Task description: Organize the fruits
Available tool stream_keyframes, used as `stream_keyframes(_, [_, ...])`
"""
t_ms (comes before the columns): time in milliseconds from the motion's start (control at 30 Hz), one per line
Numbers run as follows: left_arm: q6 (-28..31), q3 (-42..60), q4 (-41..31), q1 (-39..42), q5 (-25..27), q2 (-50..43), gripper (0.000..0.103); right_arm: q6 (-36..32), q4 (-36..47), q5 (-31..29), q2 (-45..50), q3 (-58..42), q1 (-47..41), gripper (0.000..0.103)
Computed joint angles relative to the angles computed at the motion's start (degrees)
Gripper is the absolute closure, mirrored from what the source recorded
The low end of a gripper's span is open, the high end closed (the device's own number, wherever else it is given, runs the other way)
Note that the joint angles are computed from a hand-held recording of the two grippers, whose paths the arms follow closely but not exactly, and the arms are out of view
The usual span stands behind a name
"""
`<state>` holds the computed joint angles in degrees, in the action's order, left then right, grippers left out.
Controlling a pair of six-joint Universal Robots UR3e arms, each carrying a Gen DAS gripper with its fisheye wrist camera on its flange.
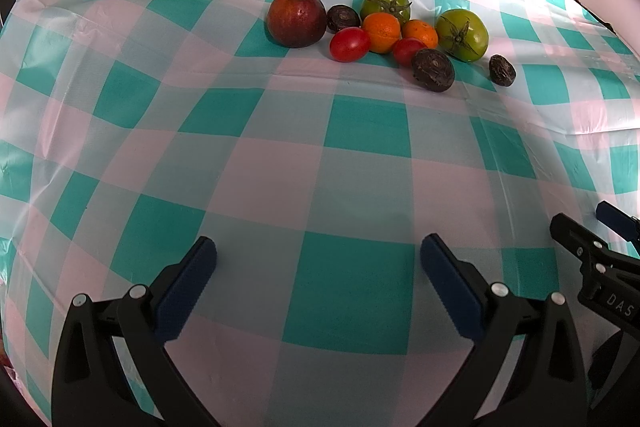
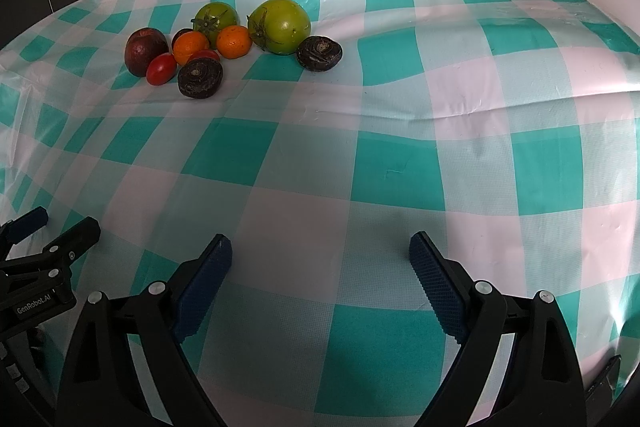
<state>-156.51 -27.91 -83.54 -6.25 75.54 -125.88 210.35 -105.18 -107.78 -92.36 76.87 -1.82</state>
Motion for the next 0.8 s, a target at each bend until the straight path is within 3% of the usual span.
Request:
stream_keyframes(333, [0.0,0.3,-0.2,0.1,0.0,-0.2,0.001,-0.8,0.0,0.3,1.4,-1.6,-0.3,0.015])
stream_keyframes(467, [0.0,0.4,-0.3,0.1,-0.1,-0.2,0.001,-6.0,-1.6,3.3,5.2,-5.2,-1.6,0.015])
stream_keyframes(667, [0.0,0.4,-0.2,0.3,-0.3,-0.3,0.001,-12.9,0.9,8.3,18.8,-22.2,-2.7,0.016])
stream_keyframes(800, [-5.0,3.5,-0.3,0.5,2.6,-2.3,0.001,-13.1,4.9,10.0,28.8,-36.9,-3.2,0.016])
